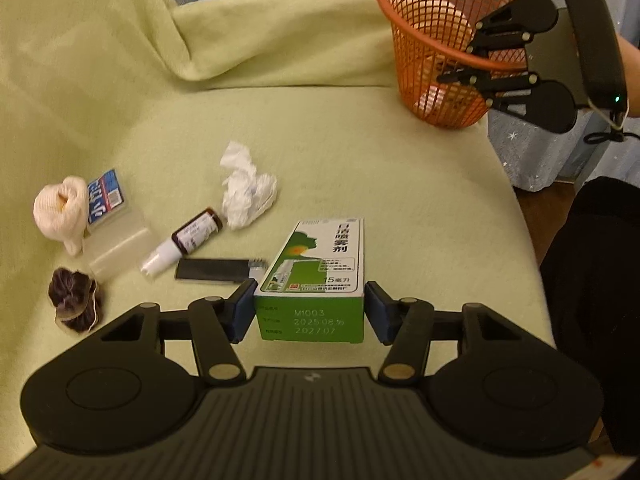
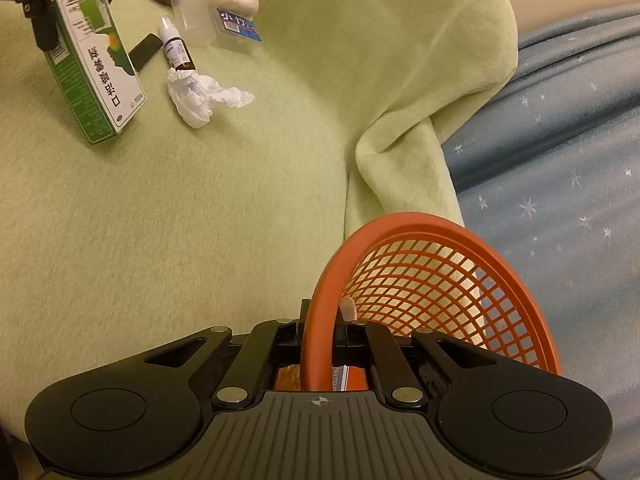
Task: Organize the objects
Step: 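Grasp the green-and-white spray box with the left tool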
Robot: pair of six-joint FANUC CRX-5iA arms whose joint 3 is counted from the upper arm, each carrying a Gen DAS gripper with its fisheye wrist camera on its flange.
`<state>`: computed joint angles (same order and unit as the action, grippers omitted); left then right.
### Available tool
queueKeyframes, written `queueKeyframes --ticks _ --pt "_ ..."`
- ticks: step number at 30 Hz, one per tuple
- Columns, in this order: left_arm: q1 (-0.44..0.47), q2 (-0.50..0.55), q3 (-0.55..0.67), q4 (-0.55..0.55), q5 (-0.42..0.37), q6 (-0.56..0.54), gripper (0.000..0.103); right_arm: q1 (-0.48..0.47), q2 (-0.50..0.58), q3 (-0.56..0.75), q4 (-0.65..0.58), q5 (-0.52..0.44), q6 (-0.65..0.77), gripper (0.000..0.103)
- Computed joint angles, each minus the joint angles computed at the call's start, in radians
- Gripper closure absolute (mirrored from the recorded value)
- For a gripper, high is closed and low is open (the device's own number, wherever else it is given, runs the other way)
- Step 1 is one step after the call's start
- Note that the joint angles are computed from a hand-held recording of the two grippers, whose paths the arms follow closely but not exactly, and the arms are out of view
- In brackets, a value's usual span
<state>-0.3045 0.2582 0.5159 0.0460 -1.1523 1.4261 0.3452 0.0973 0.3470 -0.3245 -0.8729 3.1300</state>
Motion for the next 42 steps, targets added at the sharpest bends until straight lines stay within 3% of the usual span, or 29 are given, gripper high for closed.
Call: queueKeyframes --ticks 10,16,24,31,42 --pt "-0.005 0.016 0.029 0.002 0.000 -0.008 0.052 -0.003 0.002 0.003 -0.005 -0.003 -0.003 0.101" --pt "-0.010 0.017 -0.006 -0.017 -0.023 0.020 0.052 -0.006 0.000 0.001 -0.010 -0.003 0.003 0.101" --pt "-0.020 0.018 -0.058 -0.032 0.005 0.032 0.051 -0.007 0.000 0.002 -0.011 -0.004 0.007 0.101" --pt "-0.022 0.049 -0.031 -0.034 0.018 0.065 0.050 -0.006 0.001 0.004 -0.009 -0.007 0.008 0.101" --pt "-0.021 0.076 0.043 -0.023 -0.034 0.044 0.053 -0.007 0.001 0.002 -0.012 -0.007 0.012 0.101"
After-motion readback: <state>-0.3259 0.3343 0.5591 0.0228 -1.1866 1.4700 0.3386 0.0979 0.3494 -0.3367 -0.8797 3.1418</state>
